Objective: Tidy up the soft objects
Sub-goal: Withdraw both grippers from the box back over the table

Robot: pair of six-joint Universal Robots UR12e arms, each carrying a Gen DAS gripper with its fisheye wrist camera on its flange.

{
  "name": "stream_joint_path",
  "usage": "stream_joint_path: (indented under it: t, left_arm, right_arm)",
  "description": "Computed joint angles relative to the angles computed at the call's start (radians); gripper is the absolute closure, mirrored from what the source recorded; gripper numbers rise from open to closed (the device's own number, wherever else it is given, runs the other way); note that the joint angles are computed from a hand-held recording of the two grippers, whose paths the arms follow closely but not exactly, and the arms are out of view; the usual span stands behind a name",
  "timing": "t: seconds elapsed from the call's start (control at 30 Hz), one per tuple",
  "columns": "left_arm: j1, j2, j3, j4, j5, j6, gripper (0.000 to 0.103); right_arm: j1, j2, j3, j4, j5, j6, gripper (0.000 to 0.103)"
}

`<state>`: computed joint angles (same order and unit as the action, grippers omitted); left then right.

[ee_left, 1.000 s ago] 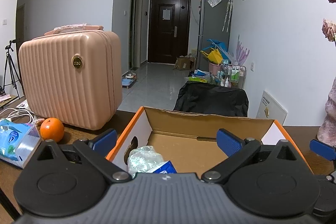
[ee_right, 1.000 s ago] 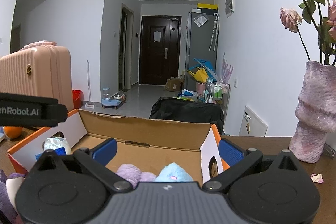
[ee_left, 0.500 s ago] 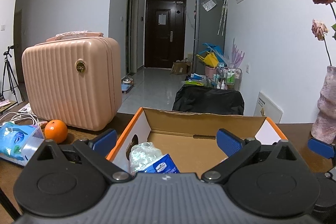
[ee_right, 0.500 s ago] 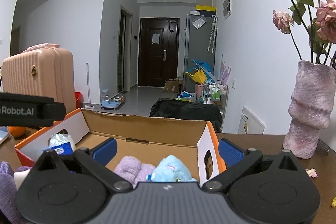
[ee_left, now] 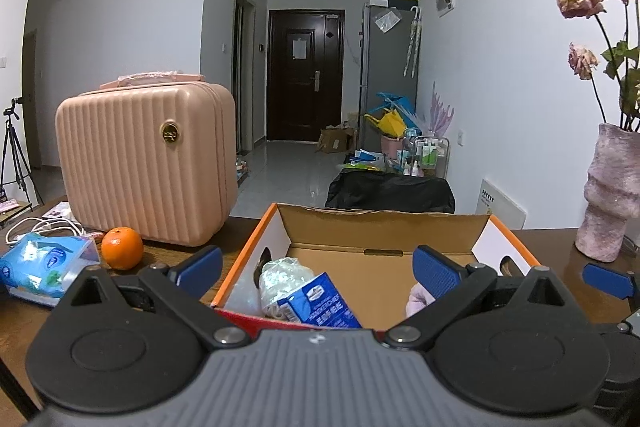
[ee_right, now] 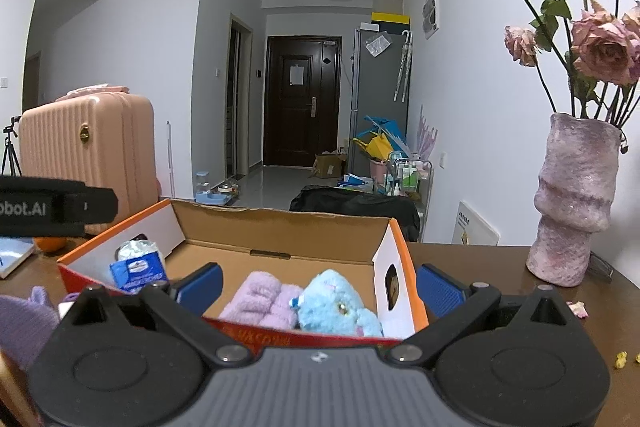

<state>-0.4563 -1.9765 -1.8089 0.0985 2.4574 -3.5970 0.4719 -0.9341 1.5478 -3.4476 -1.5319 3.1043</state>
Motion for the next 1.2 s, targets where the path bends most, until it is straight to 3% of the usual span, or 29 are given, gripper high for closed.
stream_joint_path:
  t: [1.2]
  left_arm:
    - [-0.103, 0.108, -0.187, 0.061, 0.078, 0.028, 0.0]
  right_arm:
    - [0.043, -0.145, 0.259, -0.069, -0.027, -0.03, 0.0]
